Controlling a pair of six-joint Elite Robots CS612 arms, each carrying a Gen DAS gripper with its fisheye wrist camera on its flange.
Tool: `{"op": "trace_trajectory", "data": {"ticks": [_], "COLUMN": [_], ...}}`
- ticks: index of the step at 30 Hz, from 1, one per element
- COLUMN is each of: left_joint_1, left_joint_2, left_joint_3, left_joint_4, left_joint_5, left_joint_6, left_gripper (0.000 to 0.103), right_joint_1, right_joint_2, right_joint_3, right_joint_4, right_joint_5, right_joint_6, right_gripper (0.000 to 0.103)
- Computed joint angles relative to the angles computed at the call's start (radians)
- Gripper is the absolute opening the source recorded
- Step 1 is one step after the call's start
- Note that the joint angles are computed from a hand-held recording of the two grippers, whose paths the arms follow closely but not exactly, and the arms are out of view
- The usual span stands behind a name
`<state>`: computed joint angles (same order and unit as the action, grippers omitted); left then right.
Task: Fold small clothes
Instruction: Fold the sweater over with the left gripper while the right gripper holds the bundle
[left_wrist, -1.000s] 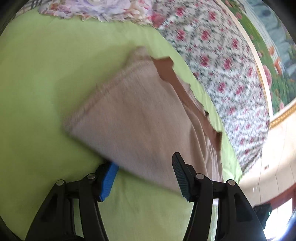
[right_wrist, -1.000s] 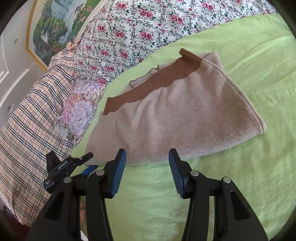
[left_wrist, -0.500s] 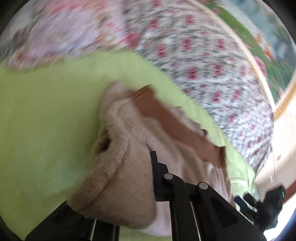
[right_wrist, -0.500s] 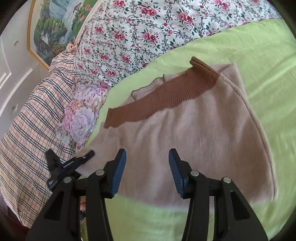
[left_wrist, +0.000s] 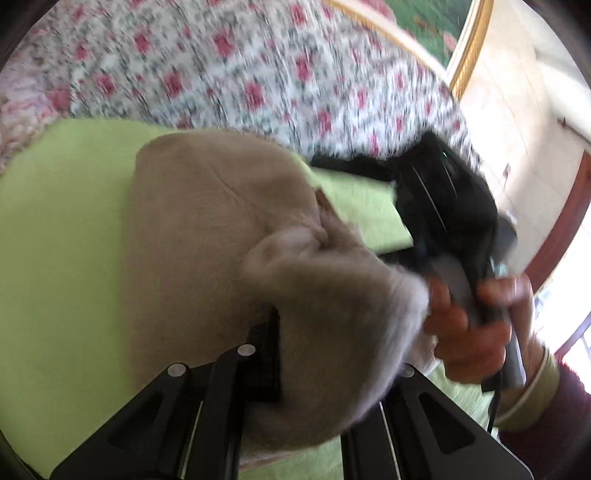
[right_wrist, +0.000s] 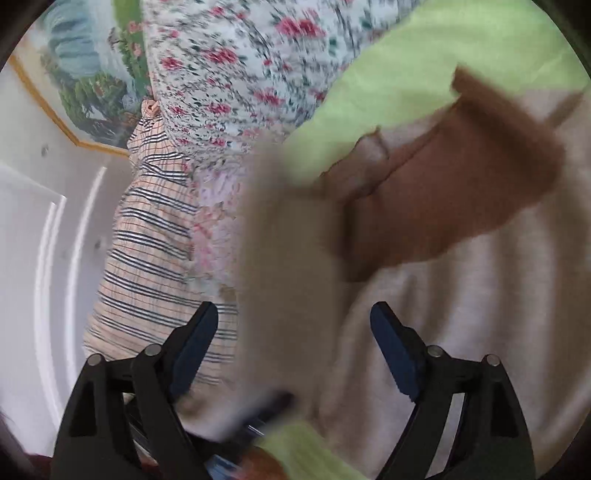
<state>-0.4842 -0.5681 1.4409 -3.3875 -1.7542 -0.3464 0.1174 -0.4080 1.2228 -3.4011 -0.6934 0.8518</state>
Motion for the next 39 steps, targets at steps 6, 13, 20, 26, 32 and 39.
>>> {"op": "trace_trajectory", "data": {"ticks": [6, 13, 20, 26, 32, 39], "left_joint_1": [-0.018, -0.027, -0.063, -0.086, -0.092, -0.062], "left_joint_2": [0.004, -0.017, 0.031, 0.060, 0.061, -0.003], "left_joint_3": [-0.007, 0.006, -0.082, -0.117, -0.124, -0.011], "left_joint_4": [0.040, -0.025, 0.058, 0.117, 0.176, 0.145], "left_joint_5": [0.032, 0.000, -0.079, -0.085, -0.107, -0.190], "left_joint_6": [0.055, 0.067, 0.055, 0.063, 0.082, 0.096], "left_gripper": [0.006, 0.007, 0.007, 0.007, 0.021, 0.051], "right_joint_1": [0.036, 0.031, -0.003, -0.017, 0.004, 0.005], "right_joint_2": [-0.019, -0.107, -0.151, -0.154, -0.162, -0.198], "right_joint_3": [-0.049, 0.054, 0.156, 0.188, 0.190, 0.278], "right_joint_4": [0.302, 0.195, 0.242, 0.252, 0.303, 0.230], "right_joint_5": [-0.221, -0.318, -0.437, -0.470, -0.613, -0.723], "right_joint_6": [-0.245, -0.404, -0.500, -0.530, -0.604, -0.512], "right_gripper": [0.046, 0.016, 0.016, 0.016, 0.024, 0.053]}}
